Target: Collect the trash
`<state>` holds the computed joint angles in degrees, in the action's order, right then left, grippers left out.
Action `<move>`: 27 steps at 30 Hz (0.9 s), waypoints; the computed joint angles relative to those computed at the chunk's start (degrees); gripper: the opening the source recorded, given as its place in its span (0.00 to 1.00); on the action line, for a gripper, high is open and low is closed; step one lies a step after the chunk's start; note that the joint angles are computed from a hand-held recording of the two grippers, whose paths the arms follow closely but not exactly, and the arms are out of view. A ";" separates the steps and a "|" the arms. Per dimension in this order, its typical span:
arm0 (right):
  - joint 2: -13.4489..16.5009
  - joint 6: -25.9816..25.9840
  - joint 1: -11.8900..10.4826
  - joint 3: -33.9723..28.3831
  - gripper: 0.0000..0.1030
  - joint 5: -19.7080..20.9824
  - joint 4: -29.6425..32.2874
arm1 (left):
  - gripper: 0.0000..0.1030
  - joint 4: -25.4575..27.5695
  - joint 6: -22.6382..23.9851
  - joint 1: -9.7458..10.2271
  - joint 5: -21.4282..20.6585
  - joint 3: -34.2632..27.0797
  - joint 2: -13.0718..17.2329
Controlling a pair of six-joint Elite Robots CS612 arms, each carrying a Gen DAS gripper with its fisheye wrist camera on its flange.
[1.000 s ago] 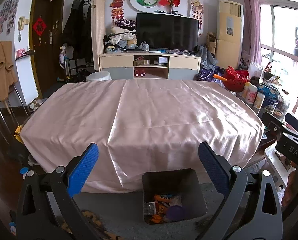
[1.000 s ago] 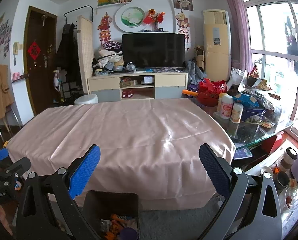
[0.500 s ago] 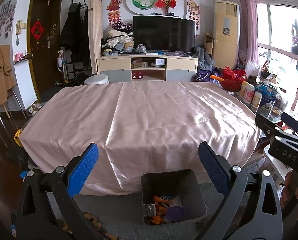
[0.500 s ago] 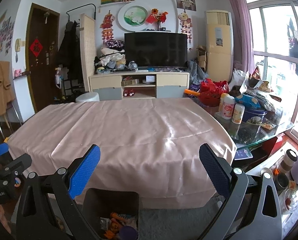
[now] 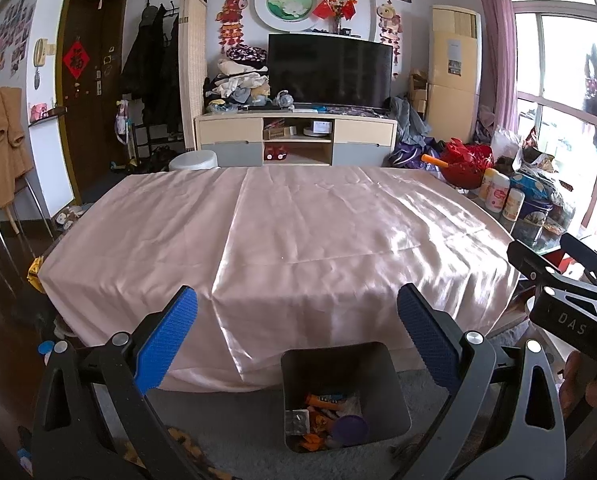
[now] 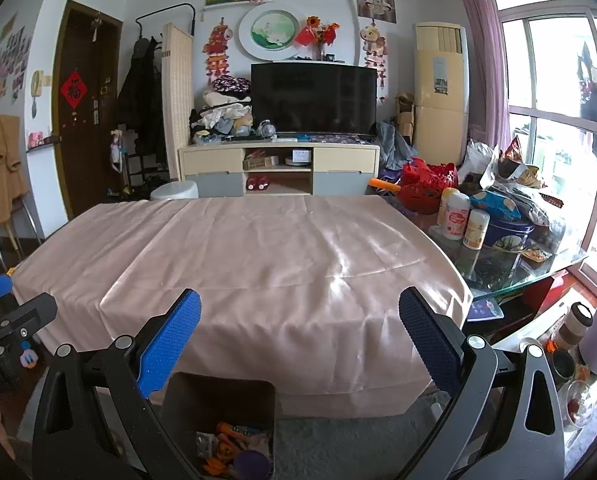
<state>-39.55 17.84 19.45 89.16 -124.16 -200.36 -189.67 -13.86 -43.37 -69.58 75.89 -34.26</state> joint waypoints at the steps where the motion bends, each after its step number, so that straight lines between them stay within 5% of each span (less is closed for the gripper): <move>1: 0.02 0.10 0.01 -0.05 0.97 0.01 0.01 | 0.92 0.06 -0.05 0.05 -0.05 -0.01 -0.01; 27: -0.31 0.13 -0.18 0.60 0.97 0.20 -0.16 | 0.92 0.36 -0.76 0.36 -0.93 0.18 0.01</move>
<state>-39.86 17.97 19.27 89.75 -123.96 -200.52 -189.31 -14.62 -43.01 -70.51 76.06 -34.25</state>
